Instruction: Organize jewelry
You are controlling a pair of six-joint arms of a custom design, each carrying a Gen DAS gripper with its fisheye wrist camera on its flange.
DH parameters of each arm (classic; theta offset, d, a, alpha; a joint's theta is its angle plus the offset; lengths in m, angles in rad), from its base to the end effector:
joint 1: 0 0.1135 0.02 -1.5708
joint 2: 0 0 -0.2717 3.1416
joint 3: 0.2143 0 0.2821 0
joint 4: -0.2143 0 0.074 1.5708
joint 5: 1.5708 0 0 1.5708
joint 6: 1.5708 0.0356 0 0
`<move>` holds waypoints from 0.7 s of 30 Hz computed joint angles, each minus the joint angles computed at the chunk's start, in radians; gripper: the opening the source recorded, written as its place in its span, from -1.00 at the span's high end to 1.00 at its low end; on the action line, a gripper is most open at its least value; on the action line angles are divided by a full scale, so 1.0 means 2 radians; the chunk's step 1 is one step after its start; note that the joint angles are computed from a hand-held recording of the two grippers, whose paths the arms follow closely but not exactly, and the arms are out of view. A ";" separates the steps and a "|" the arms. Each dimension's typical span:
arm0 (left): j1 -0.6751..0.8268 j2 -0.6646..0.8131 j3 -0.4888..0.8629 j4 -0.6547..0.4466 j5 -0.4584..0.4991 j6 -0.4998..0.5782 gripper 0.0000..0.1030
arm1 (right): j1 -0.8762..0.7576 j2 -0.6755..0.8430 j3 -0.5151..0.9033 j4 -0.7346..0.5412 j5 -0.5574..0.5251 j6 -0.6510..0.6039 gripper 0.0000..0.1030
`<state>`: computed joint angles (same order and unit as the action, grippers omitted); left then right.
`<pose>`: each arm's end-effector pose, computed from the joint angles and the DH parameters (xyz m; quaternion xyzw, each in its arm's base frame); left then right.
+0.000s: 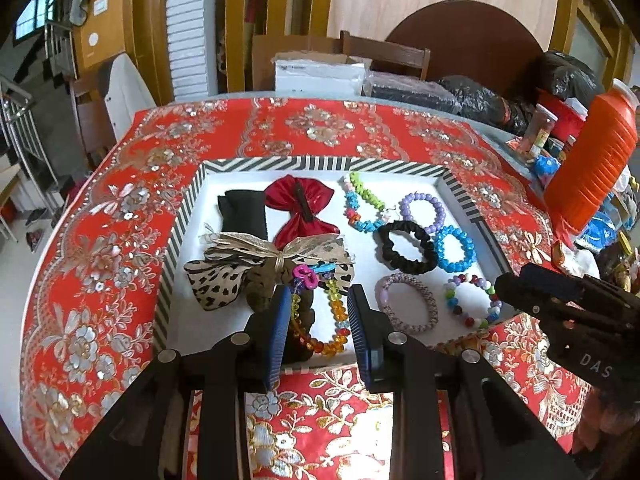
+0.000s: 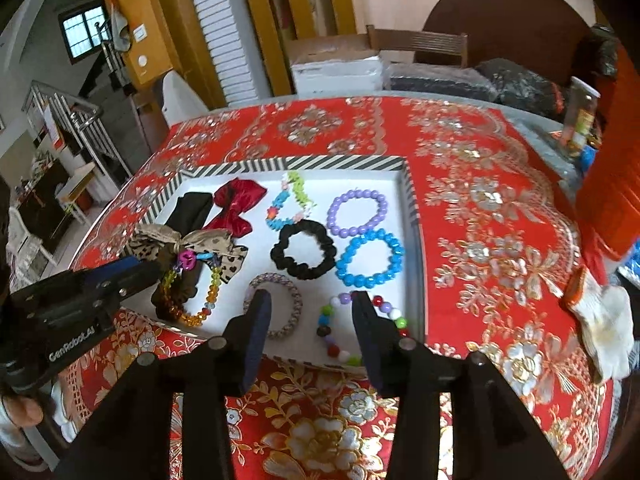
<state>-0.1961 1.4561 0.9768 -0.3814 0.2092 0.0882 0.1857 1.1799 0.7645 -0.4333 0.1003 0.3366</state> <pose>0.3243 -0.0720 0.2270 0.1680 0.9180 -0.1164 0.3400 0.2613 0.0455 0.2262 0.0881 0.9304 0.0458 0.3530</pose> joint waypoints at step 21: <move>-0.026 -0.116 -0.066 0.010 -0.063 -0.013 0.54 | 0.053 -0.080 -0.022 -0.027 0.069 0.024 -0.05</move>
<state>-0.2474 1.2240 0.8445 -0.3612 0.0829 0.0617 0.2926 1.0197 0.7196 -0.4875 0.2382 0.3853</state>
